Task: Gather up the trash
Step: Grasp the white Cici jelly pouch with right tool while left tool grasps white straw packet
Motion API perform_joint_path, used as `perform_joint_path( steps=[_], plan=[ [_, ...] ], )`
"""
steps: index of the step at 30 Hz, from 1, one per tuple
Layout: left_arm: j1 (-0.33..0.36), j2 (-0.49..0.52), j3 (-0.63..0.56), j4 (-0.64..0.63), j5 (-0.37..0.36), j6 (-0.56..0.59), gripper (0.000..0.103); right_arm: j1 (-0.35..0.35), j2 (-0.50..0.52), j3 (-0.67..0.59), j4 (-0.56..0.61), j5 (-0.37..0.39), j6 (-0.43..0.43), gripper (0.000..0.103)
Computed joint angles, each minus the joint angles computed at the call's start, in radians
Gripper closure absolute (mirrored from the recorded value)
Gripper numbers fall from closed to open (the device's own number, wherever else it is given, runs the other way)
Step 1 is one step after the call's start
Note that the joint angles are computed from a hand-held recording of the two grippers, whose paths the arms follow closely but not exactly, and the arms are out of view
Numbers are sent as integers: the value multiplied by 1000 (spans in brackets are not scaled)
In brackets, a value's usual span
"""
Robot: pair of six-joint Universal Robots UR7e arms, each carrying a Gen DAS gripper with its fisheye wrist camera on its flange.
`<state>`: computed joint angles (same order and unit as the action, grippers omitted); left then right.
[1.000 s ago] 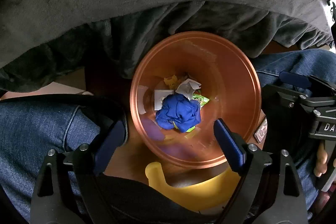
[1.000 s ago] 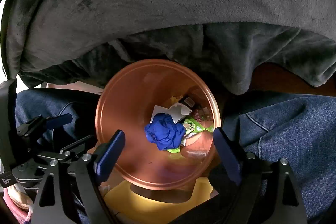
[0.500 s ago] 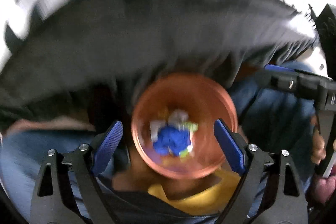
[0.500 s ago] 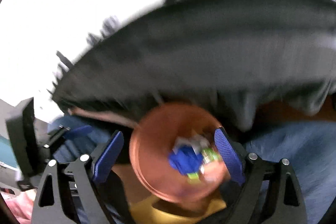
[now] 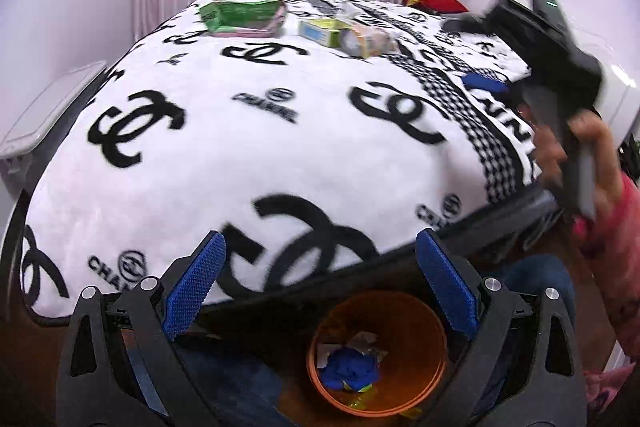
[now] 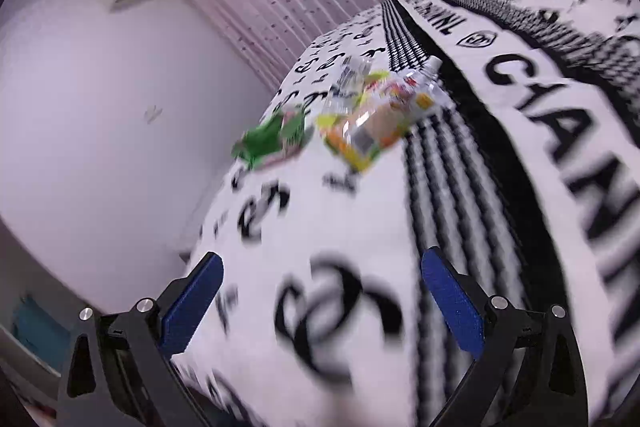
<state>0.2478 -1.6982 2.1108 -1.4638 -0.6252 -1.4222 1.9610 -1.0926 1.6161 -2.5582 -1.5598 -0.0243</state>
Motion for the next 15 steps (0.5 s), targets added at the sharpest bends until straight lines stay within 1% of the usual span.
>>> perform_joint_path(
  steps=[1, 3, 4, 5, 6, 9, 12, 14, 15],
  plan=[
    [9, -2, -6, 7, 1, 1, 10, -1, 36, -39, 7, 0, 22, 5],
    [27, 5, -27, 39, 5, -11, 10, -5, 135, -164, 46, -8, 84, 5],
    [33, 5, -38, 54, 8, -14, 10, -3, 169, -199, 55, -8, 108, 5],
    [38, 7, -51, 73, 11, -21, 10, -9, 213, -263, 91, -3, 141, 5],
    [47, 10, -61, 88, 16, -31, 10, -12, 255, -327, 123, -15, 176, 5],
    [57, -2, -73, 102, 20, -35, 10, -12, 341, -452, 180, -61, 226, 5],
    [76, 1, -83, 105, 27, -29, 10, -24, 411, -547, 215, -71, 289, 5],
    [88, 2, -89, 97, 30, -17, 10, -30, 436, -569, 203, -76, 328, 4],
    [94, 3, -89, 89, 33, -10, 10, -30, 443, -575, 198, -79, 332, 4]
  ],
)
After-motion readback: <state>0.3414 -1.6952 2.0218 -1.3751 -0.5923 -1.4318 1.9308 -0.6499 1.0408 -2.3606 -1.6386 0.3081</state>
